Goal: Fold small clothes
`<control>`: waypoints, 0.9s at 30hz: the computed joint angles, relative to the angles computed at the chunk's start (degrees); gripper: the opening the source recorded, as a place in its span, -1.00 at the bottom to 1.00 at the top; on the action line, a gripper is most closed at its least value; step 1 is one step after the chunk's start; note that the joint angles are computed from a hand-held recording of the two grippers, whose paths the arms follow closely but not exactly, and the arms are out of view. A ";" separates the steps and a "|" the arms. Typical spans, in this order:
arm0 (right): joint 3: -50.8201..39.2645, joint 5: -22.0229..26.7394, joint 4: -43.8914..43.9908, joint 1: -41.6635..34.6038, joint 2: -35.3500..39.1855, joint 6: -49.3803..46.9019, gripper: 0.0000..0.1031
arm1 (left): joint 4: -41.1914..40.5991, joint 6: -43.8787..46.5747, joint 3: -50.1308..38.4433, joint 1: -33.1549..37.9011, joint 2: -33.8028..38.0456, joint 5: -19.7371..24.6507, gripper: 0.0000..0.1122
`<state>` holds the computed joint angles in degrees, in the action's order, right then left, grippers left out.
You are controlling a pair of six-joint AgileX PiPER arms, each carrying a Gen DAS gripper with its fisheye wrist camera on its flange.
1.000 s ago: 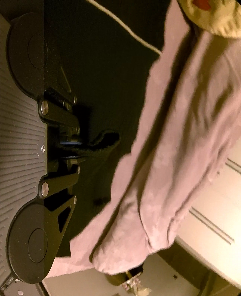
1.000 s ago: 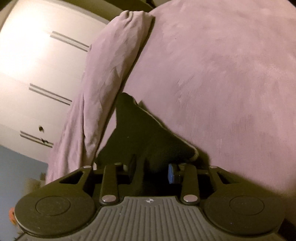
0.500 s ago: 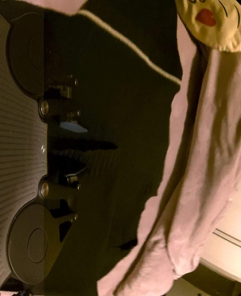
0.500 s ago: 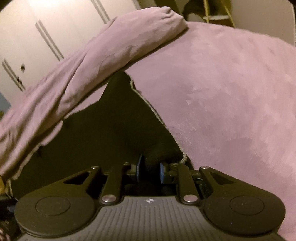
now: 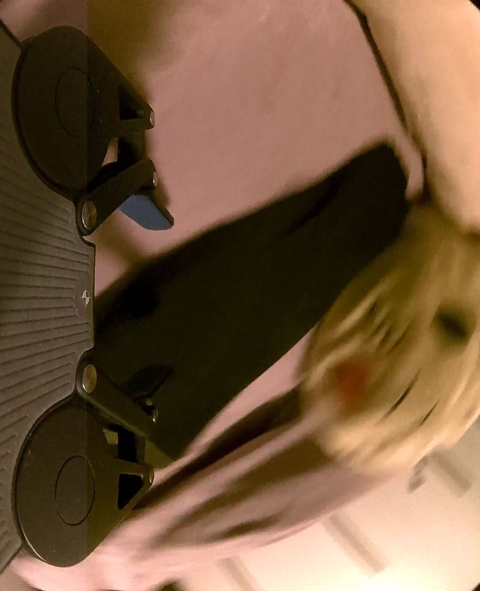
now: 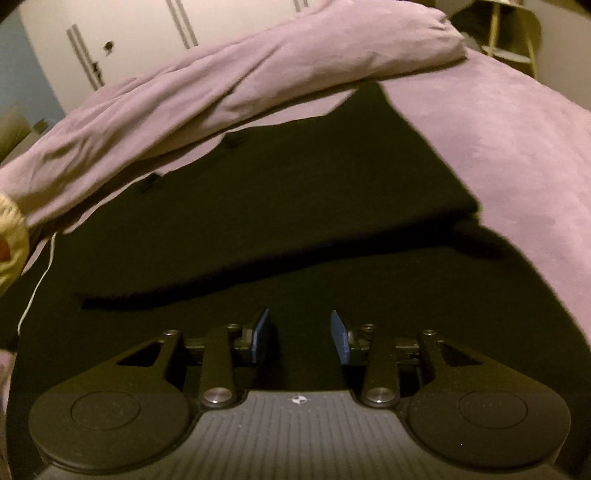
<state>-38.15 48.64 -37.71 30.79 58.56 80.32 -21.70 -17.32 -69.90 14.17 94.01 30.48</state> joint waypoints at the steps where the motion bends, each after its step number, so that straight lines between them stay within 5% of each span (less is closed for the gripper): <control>1: -0.72 0.97 -1.57 2.19 1.50 2.93 -0.22 | -2.35 1.81 -1.61 2.96 2.13 -0.33 0.46; 11: -7.13 6.09 -9.95 14.33 15.00 21.90 -0.02 | -22.80 21.45 -22.81 14.62 21.86 5.77 0.22; 13: -8.65 5.56 -10.60 13.94 17.13 21.71 0.01 | -18.96 17.26 -26.87 14.67 24.62 6.88 -0.49; 15: -9.79 5.28 -11.73 14.30 18.71 23.90 0.01 | -19.05 15.42 -28.40 15.71 26.10 8.45 -0.68; 22: -9.36 3.71 -10.61 15.16 16.35 21.47 0.00 | -14.27 26.04 -25.20 10.52 17.30 5.68 -0.77; 27: -7.34 4.67 -9.79 16.40 10.97 23.48 0.00 | -13.12 36.44 -22.74 -1.97 7.11 5.79 -0.76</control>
